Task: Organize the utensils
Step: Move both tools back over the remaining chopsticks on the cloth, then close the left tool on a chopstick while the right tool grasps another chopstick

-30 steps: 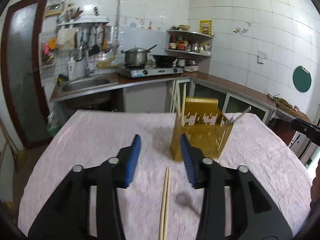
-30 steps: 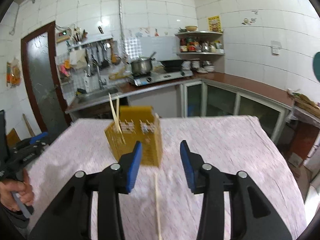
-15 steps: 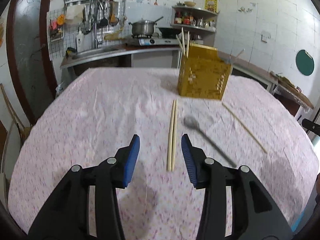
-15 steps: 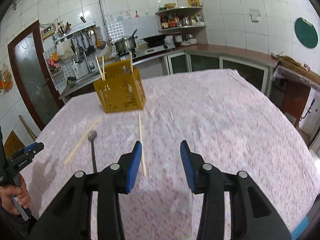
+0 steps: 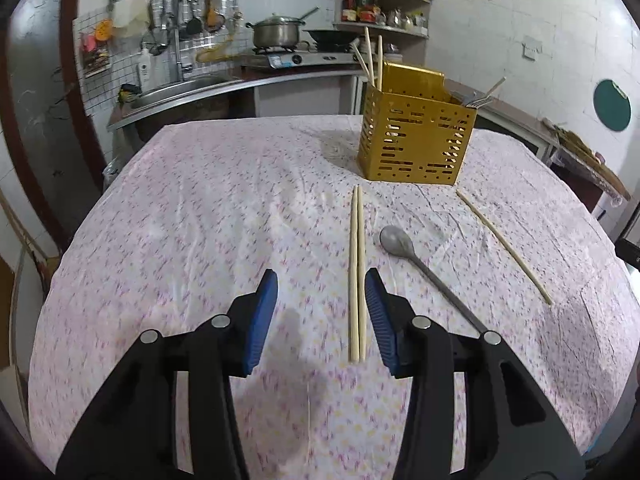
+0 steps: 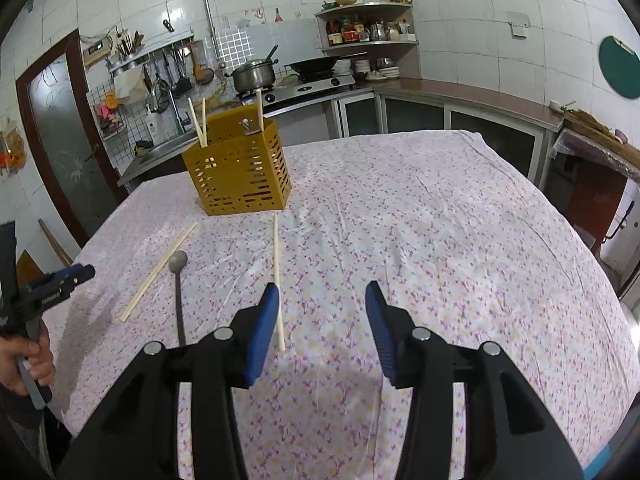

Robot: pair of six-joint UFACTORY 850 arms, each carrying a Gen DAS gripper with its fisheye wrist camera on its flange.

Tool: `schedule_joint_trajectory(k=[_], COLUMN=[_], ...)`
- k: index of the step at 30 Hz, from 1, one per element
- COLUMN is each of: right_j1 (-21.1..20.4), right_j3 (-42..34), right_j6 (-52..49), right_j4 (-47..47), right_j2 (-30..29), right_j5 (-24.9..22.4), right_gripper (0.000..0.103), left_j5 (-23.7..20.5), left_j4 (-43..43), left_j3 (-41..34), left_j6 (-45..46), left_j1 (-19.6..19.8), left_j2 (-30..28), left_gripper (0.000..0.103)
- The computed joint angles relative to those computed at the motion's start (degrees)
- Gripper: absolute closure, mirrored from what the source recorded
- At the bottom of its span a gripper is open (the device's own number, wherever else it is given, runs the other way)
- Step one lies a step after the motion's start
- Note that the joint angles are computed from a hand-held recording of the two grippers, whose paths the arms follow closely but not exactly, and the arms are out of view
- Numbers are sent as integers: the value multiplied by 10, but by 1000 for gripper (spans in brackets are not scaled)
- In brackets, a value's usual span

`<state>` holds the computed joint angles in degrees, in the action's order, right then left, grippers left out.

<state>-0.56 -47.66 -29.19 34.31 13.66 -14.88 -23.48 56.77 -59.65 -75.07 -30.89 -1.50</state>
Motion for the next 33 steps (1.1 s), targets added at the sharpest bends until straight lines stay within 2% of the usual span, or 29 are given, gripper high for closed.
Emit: schedule_joint_trajectory(k=[5, 8, 16, 22, 28, 33], right_j1=[10, 18, 34, 38, 39, 44], right_j3=[-28, -47, -94, -122, -147, -161], right_j6=[6, 19, 24, 33, 28, 20], right_j4=[-10, -23, -38, -50, -44, -36], right_j2=[-35, -62, -122, -166, -202, -224], right_j5=[4, 4, 5, -2, -9, -14], right_gripper=[57, 57, 57, 57, 57, 57], left_j5=[17, 29, 24, -5, 5, -14], left_j4=[-64, -135, -238, -255, -325, -317], left_j3=[-57, -91, -159, -202, -206, -218], left_j6=[83, 163, 302, 336, 413, 425], left_j1=[21, 34, 46, 48, 57, 51], left_j2=[-52, -84, -159, -209, -217, -230], left_gripper=[59, 59, 59, 59, 59, 57])
